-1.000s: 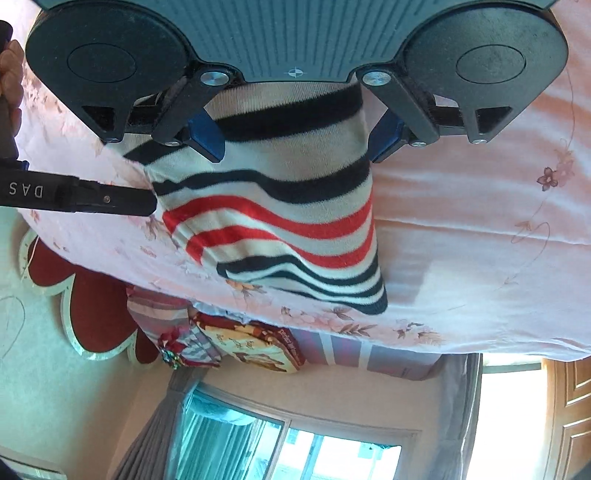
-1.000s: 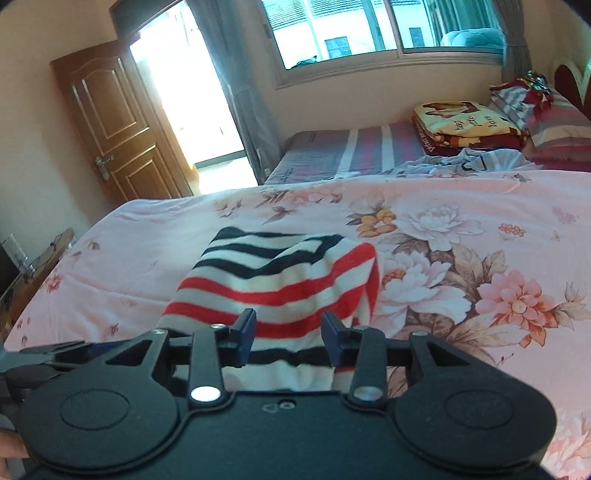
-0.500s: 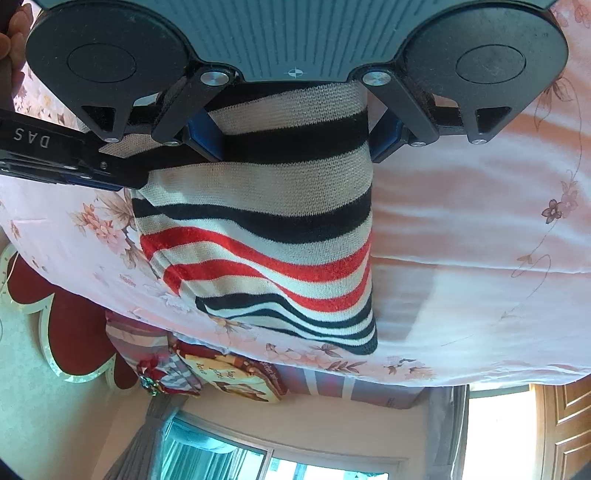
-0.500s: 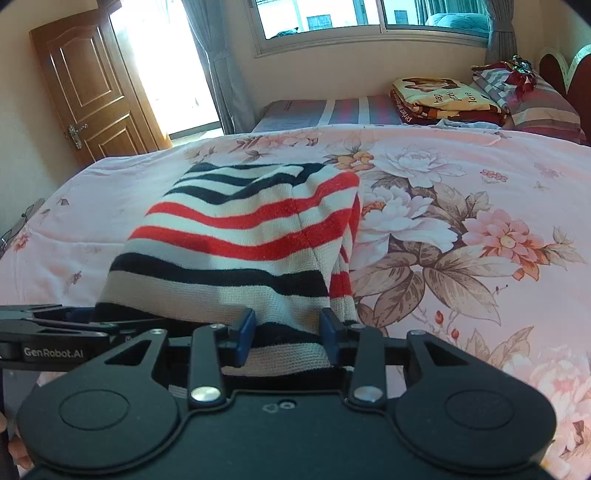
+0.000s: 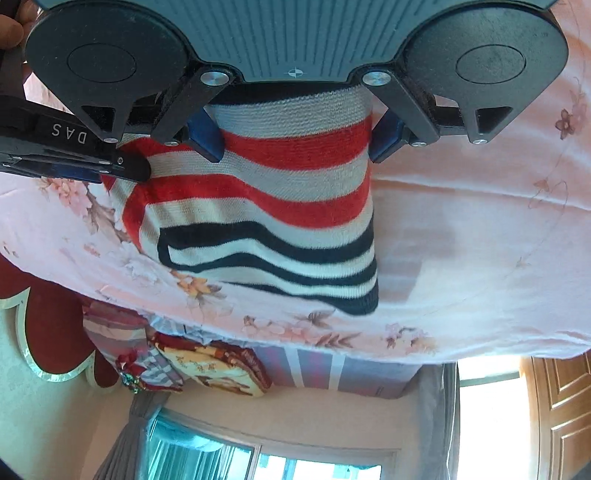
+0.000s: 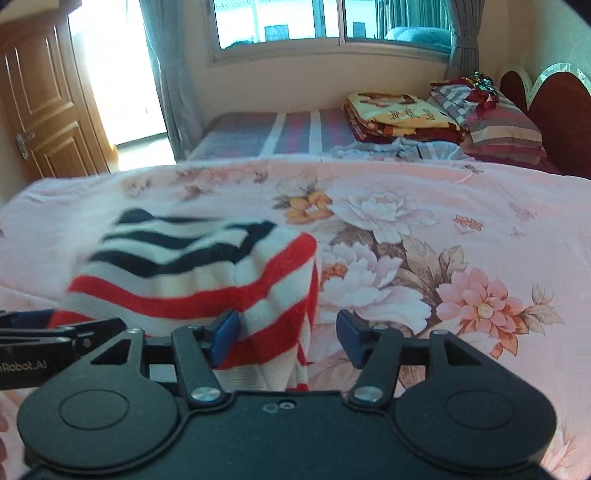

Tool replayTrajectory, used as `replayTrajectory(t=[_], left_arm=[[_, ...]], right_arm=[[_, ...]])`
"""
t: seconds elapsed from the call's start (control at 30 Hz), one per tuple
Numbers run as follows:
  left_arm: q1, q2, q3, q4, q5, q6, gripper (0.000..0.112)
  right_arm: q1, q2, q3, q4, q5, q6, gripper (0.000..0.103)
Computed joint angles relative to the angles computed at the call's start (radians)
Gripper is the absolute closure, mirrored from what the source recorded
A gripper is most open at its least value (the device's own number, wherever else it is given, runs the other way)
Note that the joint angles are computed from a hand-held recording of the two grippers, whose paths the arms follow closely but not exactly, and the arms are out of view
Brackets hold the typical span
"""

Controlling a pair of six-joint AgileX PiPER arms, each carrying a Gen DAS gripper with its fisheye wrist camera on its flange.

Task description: Fold small clothes

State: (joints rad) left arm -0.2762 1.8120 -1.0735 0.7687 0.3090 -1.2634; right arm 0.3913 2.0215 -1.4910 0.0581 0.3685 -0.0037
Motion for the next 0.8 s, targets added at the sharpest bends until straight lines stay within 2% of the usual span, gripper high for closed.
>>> replayTrajectory(t=[0.07, 0.13, 0.2, 0.27, 0.37, 0.47, 0.6, 0.63, 0.7, 0.77, 0.8], left_arm=[[-0.007, 0.002, 0.015, 0.056, 0.008, -0.085, 0.009], [-0.01, -0.004, 0.033, 0.084, -0.011, -0.103, 0.009], [-0.014, -0.005, 0.031, 0.055, -0.003, -0.078, 0.009], [-0.018, -0.004, 0.01, -0.036, 0.028, -0.012, 0.009], [-0.014, 0.004, -0.036, -0.186, 0.091, 0.101, 0.009], [-0.023, 0.013, -0.063, -0.214, 0.139, 0.108, 0.009], [-0.072, 0.019, -0.081, -0.112, 0.212, 0.001, 0.009], [-0.087, 0.017, -0.078, -0.06, 0.227, -0.035, 0.009], [-0.115, 0.017, -0.075, 0.011, 0.256, -0.085, 0.009], [-0.14, 0.013, -0.074, 0.065, 0.292, -0.104, 0.009], [-0.158, 0.004, -0.067, 0.102, 0.314, -0.131, 0.009]], right_arm=[[-0.002, 0.013, 0.003, 0.002, -0.007, 0.019, 0.045], [-0.023, -0.002, 0.012, 0.116, 0.008, -0.088, 0.044], [-0.031, -0.033, 0.043, 0.14, 0.002, -0.107, 0.035], [-0.042, -0.075, 0.092, 0.193, -0.02, -0.151, 0.025], [-0.046, -0.12, 0.144, 0.176, -0.026, -0.137, 0.022], [-0.047, -0.15, 0.19, 0.148, -0.034, -0.13, 0.02], [-0.024, -0.163, 0.252, -0.052, -0.057, 0.014, 0.018], [-0.025, -0.169, 0.27, -0.061, -0.074, 0.018, 0.017], [-0.041, -0.194, 0.292, 0.035, -0.077, -0.048, 0.017], [-0.06, -0.251, 0.359, 0.173, -0.128, -0.153, 0.016], [-0.061, -0.272, 0.394, 0.181, -0.154, -0.159, 0.015]])
